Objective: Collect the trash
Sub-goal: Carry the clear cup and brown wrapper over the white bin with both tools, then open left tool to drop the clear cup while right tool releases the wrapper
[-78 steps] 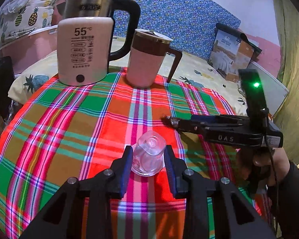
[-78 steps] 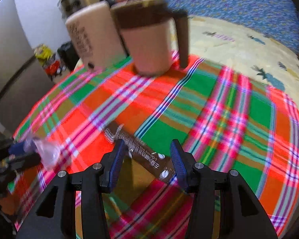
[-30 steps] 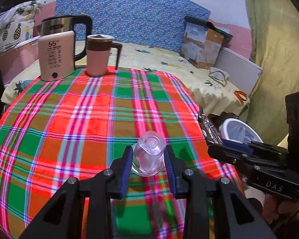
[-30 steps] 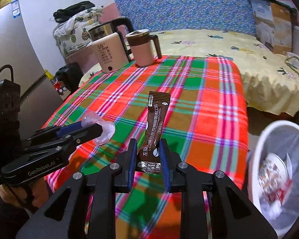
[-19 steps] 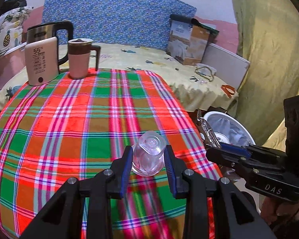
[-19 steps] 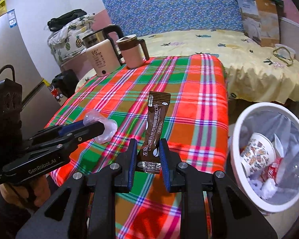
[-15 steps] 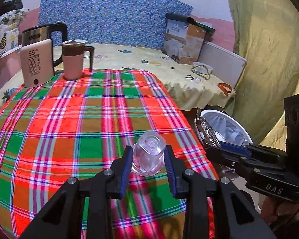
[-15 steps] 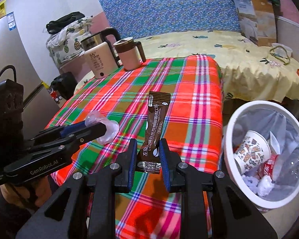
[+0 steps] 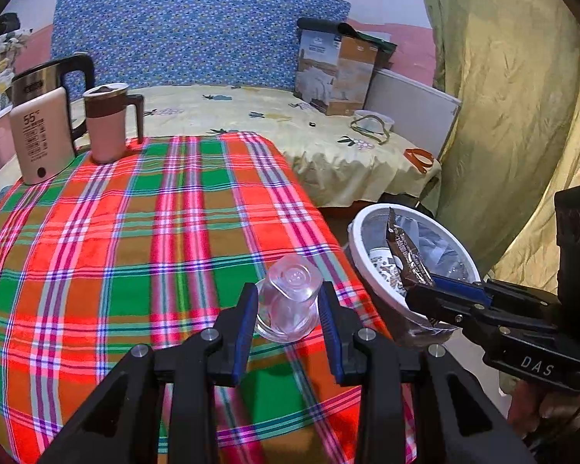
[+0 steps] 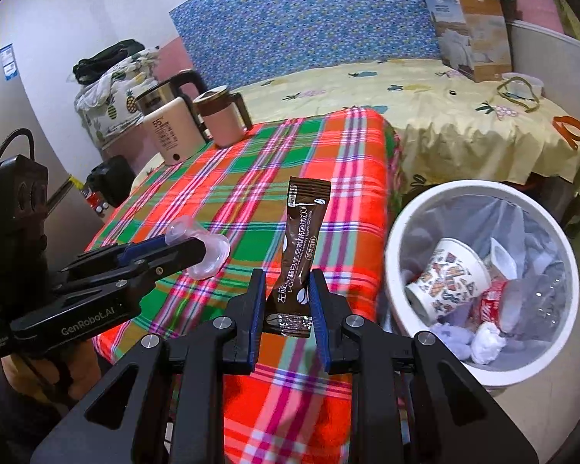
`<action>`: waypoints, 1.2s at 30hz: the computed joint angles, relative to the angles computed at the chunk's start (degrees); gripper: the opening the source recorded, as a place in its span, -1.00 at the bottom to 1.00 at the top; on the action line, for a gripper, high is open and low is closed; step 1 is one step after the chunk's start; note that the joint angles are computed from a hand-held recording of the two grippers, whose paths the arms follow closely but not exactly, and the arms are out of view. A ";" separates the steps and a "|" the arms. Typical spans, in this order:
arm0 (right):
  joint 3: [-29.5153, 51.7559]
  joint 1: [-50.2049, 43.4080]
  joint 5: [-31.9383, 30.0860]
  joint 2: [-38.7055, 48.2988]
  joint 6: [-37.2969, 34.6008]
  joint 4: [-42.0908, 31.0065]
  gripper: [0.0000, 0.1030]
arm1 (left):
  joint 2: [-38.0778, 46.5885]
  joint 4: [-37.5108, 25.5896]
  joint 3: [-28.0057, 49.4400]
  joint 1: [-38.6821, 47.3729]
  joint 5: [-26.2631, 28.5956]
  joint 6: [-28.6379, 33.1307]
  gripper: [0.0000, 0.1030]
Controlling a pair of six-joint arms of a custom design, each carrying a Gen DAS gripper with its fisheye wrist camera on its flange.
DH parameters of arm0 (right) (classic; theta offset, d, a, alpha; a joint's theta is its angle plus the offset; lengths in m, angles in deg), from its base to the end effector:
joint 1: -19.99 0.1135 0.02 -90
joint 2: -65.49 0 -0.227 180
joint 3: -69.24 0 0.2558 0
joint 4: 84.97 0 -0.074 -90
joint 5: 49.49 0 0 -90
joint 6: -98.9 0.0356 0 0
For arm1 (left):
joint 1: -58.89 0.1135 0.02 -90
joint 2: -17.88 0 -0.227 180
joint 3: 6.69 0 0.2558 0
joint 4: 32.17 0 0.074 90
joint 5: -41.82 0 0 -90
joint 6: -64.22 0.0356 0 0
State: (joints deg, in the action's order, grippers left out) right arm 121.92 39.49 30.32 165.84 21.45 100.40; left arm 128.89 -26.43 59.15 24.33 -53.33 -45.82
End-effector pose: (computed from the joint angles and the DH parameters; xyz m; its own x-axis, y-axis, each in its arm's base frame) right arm 0.2936 0.1106 0.0743 -0.7174 -0.0272 -0.6961 -0.3032 0.9118 0.2769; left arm 0.3034 -0.2051 0.0745 -0.6654 0.0439 -0.7452 0.2979 0.9310 -0.2111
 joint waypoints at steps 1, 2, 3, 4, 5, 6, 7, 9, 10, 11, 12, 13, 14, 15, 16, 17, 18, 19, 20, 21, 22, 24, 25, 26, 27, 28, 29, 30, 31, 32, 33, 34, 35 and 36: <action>-0.58 -0.55 -0.05 -0.53 0.00 0.15 -0.52 | 0.34 -0.34 0.71 -0.28 0.05 0.17 -0.35; -0.87 -0.72 0.08 -0.84 0.04 0.19 -0.52 | 0.66 -0.59 1.32 -0.54 0.06 0.26 -0.35; -1.43 -1.22 0.13 -1.34 -0.05 0.32 -0.52 | 1.01 -0.82 1.94 -0.75 0.16 0.37 -0.35; -1.81 -1.67 0.17 -1.67 -0.07 0.39 -0.52 | 1.50 -1.12 2.71 -0.99 0.29 0.49 -0.35; -2.09 -1.99 0.20 -1.93 -0.08 0.43 -0.52 | 1.98 -1.42 3.47 -1.31 0.31 0.58 -0.35; -2.47 -2.56 0.10 -2.19 -0.17 0.58 -0.52 | 2.48 -1.85 4.37 -1.63 0.33 0.72 -0.35; -3.13 -3.27 0.05 -2.70 -0.23 0.75 -0.52 | 3.10 -2.29 5.37 -1.99 0.45 0.89 -0.35; -3.63 -4.29 0.00 -3.07 -0.32 0.83 -0.52 | 4.18 -3.06 7.13 -2.59 0.68 1.20 -0.35; -4.20 -5.02 -0.06 -3.43 -0.34 1.04 -0.52 | 4.70 -3.46 8.04 -2.91 0.78 1.41 -0.35; -4.63 -5.56 -0.01 -3.76 -0.31 1.11 -0.52 | 5.31 -3.85 9.06 -3.27 0.94 1.63 -0.35; -5.00 -6.24 -0.03 -4.04 -0.33 1.11 -0.52 | 5.89 -4.26 10.07 -3.60 1.08 1.75 -0.35; -5.67 -7.24 -0.10 -4.44 -0.39 1.24 -0.52 | 6.55 -4.73 11.22 -4.01 1.23 1.88 -0.35; -5.86 -7.60 0.01 -4.71 -0.34 1.06 -0.52 | 7.13 -5.17 12.25 -4.37 1.31 1.99 -0.35; -6.24 -8.41 -0.05 -5.01 -0.44 1.00 -0.52 | 7.71 -5.53 13.24 -4.63 1.52 2.16 -0.35; -6.94 -9.48 -0.09 -5.46 -0.51 1.13 -0.52 | 8.35 -5.96 14.38 -4.98 1.71 2.30 -0.35; -7.21 -9.88 0.01 -5.81 -0.43 0.99 -0.52 | 8.96 -6.41 15.48 -5.36 1.81 2.38 -0.35; -7.50 -10.81 -0.13 -5.96 -0.54 0.96 -0.52 | 9.62 -6.91 16.63 -5.69 1.95 2.48 -0.35; -8.01 -11.85 -0.18 -6.23 -0.59 1.01 -0.52 | 10.44 -7.53 18.08 -6.09 2.11 2.62 -0.35; -7.94 -12.40 -0.23 -6.27 -0.68 0.78 -0.52 | 11.09 -7.81 19.06 -6.43 2.25 2.76 -0.35; -8.06 -13.34 -0.48 -6.36 -0.96 0.64 -0.52 | 11.73 -8.18 20.10 -6.72 2.41 2.92 -0.35; -8.26 -14.18 -0.51 -6.35 -1.03 0.70 -0.52 | 12.54 -8.63 21.38 -7.09 2.58 3.05 -0.35; -8.31 -14.98 -0.50 -6.15 -0.96 0.68 -0.52 | 13.96 -9.28 23.45 -7.59 3.06 3.27 -0.35; -8.36 -15.48 -0.52 -5.94 -0.95 0.77 -0.52 | 14.78 -9.78 24.68 -7.87 3.30 3.39 -0.35; -8.27 -15.80 -0.55 -5.73 -0.95 0.73 -0.52 | 15.64 -10.35 25.97 -8.07 3.61 3.54 -0.35; -8.49 -16.23 -0.68 -5.65 -1.01 0.90 -0.52 | 16.55 -10.90 27.31 -8.26 3.94 3.68 -0.35; -8.45 -16.62 -0.81 -5.27 -1.02 1.02 -0.52 | 17.49 -11.41 28.65 -8.48 4.11 3.79 -0.35; -8.26 -17.00 -1.04 -5.02 -1.19 0.88 -0.51 | 18.28 -11.89 29.84 -8.65 4.35 3.94 -0.35; -7.96 -17.42 -1.22 -4.53 -1.33 0.81 -0.51 | 18.93 -12.38 30.86 -8.79 4.55 4.03 -0.35; -7.76 -17.72 -1.29 -4.07 -1.34 0.82 -0.51 | 19.80 -13.06 32.22 -8.90 4.76 4.09 -0.35; -7.48 -18.01 -1.47 -3.55 -1.40 0.75 -0.51 | 20.61 -13.60 33.48 -8.98 5.05 4.19 -0.35; -7.06 -18.29 -1.67 -3.03 -1.51 0.56 -0.51 | 21.31 -14.06 34.60 -9.05 5.34 4.27 -0.35; -6.80 -18.37 -1.71 -2.60 -1.54 0.49 -0.51 | 22.16 -14.61 35.90 -9.12 5.57 4.34 -0.35; -6.59 -18.52 -1.82 -2.39 -1.67 0.33 -0.51 | 23.05 -15.15 37.18 -9.25 5.72 4.39 -0.35; -6.29 -18.67 -1.90 -1.83 -1.84 0.31 -0.51 | 23.79 -15.69 38.30 -9.30 5.98 4.49 -0.35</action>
State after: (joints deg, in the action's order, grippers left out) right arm 115.63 20.82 28.42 164.01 19.61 100.71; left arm 152.68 -42.12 97.44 15.04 -47.35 -41.33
